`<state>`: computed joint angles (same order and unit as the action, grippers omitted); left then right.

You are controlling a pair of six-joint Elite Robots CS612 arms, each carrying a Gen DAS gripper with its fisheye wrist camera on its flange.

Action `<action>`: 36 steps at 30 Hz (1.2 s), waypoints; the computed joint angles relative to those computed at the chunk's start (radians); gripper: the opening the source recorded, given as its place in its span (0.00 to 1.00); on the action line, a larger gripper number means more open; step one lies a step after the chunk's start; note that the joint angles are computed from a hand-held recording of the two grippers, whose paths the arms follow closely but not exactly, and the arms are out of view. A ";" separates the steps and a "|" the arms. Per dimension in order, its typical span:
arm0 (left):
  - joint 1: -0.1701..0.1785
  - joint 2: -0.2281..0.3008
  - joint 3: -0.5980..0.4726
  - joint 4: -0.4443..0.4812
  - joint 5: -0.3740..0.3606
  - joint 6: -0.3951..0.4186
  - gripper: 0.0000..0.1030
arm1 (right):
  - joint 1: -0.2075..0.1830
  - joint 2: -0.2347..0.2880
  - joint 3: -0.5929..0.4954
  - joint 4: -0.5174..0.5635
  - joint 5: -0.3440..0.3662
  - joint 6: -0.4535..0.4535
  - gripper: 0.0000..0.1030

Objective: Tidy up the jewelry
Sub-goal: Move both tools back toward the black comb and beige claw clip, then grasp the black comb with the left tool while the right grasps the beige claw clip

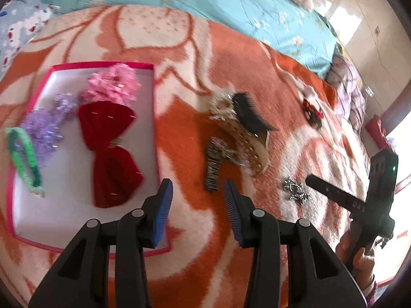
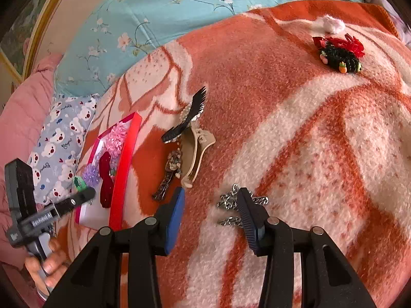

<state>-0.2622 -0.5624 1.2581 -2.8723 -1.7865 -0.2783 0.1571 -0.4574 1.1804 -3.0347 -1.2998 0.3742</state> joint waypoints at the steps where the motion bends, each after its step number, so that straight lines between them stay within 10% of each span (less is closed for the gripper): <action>1: -0.003 0.002 -0.005 0.008 -0.002 0.003 0.38 | 0.000 0.002 -0.002 -0.003 0.001 -0.002 0.43; 11: -0.011 0.065 -0.152 0.115 -0.033 0.014 0.39 | 0.012 0.068 -0.129 0.069 0.028 -0.018 0.56; 13: -0.011 0.087 -0.201 0.146 -0.049 0.019 0.51 | 0.012 0.088 -0.168 0.100 0.035 -0.024 0.56; 24: -0.027 0.319 -0.682 0.489 -0.154 0.071 0.62 | -0.014 0.088 -0.150 0.081 0.066 0.002 0.56; 32: -0.052 0.476 -0.997 0.734 -0.091 0.118 0.66 | -0.033 0.079 -0.123 0.050 0.071 0.036 0.58; 36: -0.051 0.461 -0.953 0.707 -0.075 0.118 0.28 | -0.035 0.083 -0.127 0.046 0.079 0.036 0.58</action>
<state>-0.3134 -0.1019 0.3054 -2.1649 -1.8612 -0.1598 0.1224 -0.3744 1.0530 -2.9886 -1.2212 0.4107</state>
